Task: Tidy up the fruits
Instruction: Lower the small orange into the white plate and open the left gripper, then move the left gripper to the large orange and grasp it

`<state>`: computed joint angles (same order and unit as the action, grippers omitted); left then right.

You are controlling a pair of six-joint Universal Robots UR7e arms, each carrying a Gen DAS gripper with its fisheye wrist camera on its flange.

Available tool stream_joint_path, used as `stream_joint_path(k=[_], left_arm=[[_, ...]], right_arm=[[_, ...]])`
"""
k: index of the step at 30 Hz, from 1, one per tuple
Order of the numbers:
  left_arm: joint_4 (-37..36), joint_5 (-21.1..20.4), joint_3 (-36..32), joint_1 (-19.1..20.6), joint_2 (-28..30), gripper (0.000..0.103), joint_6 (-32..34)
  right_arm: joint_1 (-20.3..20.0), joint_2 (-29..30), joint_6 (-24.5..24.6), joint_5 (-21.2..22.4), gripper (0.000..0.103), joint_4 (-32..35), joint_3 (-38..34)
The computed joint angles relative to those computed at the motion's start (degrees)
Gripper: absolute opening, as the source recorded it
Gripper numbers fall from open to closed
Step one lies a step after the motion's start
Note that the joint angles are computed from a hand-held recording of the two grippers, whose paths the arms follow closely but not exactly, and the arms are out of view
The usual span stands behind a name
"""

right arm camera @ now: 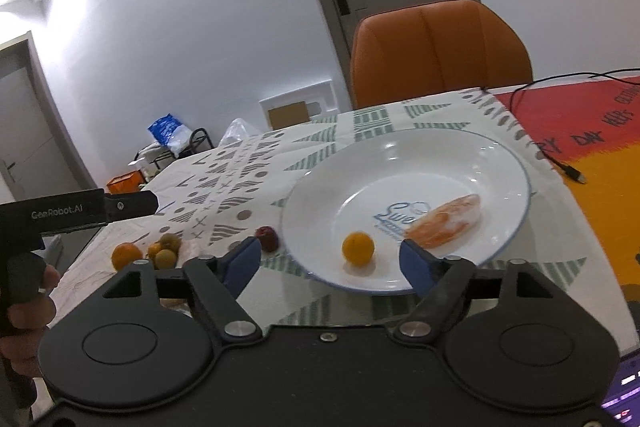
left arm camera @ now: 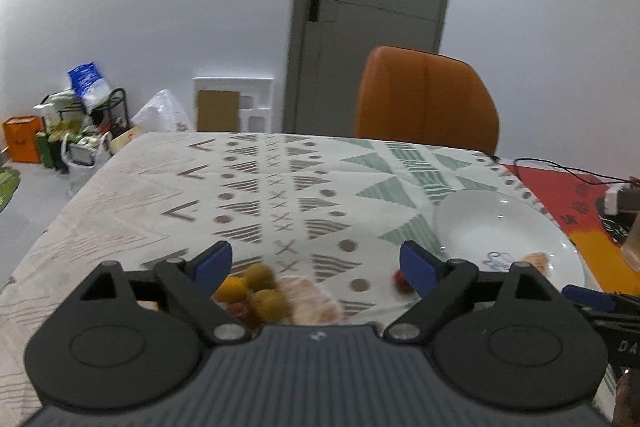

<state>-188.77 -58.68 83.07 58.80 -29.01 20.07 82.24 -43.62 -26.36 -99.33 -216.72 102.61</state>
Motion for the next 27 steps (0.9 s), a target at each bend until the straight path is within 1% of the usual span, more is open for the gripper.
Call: stream_joint_path(k=[5,13,27], left_arm=[[-1.9,1.0,1.6,0.6,-1.4,0.09,0.3],[-3.1,1.9,3.5,1.7,-2.9,0.09,-0.7],[-1.9,-0.6,6.2,4.0,-4.9,0.09,-4.7]], right_arm=[[0.7,0.8,-0.1,0.3,0.085,0.6,-0.6],[2.4,2.4,-1.6,-0.2,0.086,2.6,-2.0],[4.8,4.3,-4.0,-2.6,0.086,6.8,-4.1]])
